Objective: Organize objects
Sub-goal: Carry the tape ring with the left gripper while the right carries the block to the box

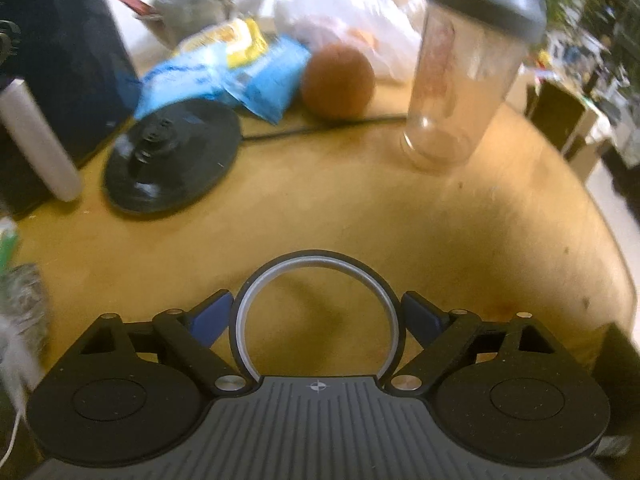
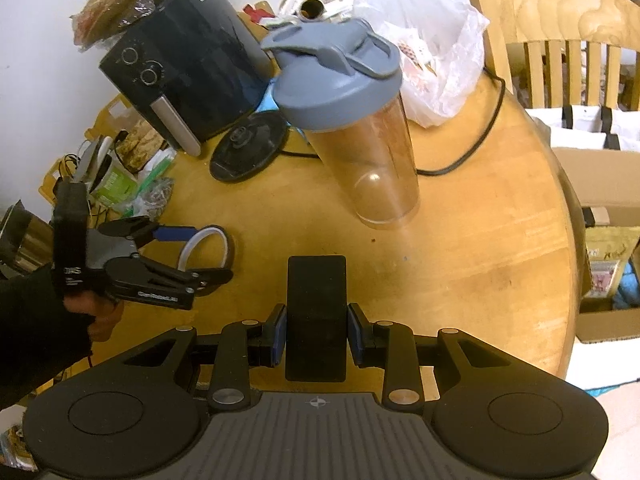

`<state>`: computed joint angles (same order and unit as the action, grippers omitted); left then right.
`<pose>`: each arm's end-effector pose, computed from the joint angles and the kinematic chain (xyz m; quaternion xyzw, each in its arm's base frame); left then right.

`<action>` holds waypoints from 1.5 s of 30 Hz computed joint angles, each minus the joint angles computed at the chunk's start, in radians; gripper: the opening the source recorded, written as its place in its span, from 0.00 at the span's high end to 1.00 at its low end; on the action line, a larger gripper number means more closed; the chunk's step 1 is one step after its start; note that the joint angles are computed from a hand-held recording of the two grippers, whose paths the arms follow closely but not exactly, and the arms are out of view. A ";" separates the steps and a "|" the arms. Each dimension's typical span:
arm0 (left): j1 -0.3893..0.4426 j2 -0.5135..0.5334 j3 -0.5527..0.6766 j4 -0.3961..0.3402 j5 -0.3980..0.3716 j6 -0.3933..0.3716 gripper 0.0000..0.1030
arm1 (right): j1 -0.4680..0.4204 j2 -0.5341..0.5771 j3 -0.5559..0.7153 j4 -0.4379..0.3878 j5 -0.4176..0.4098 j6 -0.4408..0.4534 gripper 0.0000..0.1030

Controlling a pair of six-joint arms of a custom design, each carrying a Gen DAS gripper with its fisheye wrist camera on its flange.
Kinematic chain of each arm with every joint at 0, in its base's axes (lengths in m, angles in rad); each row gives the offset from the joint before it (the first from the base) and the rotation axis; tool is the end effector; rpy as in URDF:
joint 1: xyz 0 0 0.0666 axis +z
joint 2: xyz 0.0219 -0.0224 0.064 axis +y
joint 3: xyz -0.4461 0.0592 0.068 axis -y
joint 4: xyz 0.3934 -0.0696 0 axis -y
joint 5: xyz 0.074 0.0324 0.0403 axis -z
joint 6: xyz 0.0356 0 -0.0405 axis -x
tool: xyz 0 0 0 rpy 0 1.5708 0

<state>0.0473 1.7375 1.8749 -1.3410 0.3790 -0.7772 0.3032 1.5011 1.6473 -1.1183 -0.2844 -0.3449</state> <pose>0.5909 0.0144 0.5131 0.3767 0.8897 -0.0978 0.2385 0.4826 0.1610 0.5482 -0.0221 0.9466 0.2213 0.2336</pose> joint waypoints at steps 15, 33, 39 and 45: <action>0.040 -0.111 0.045 -0.036 0.038 0.238 0.12 | 0.012 -0.017 -0.002 0.031 -0.027 0.017 0.67; 0.109 -0.263 -0.030 -0.077 0.086 0.291 0.12 | 0.057 -0.041 0.005 0.037 -0.028 0.027 0.67; 0.146 -0.289 -0.056 -0.098 0.114 0.302 0.12 | 0.091 -0.042 0.018 0.027 0.001 0.019 0.67; 0.183 -0.310 -0.084 -0.130 0.153 0.283 0.12 | 0.128 -0.050 0.022 0.017 0.038 -0.001 0.67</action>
<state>0.2301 1.4271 1.7907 -1.4713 0.5317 -0.4940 0.4312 1.4515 1.6688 -1.1017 -0.2460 -0.3458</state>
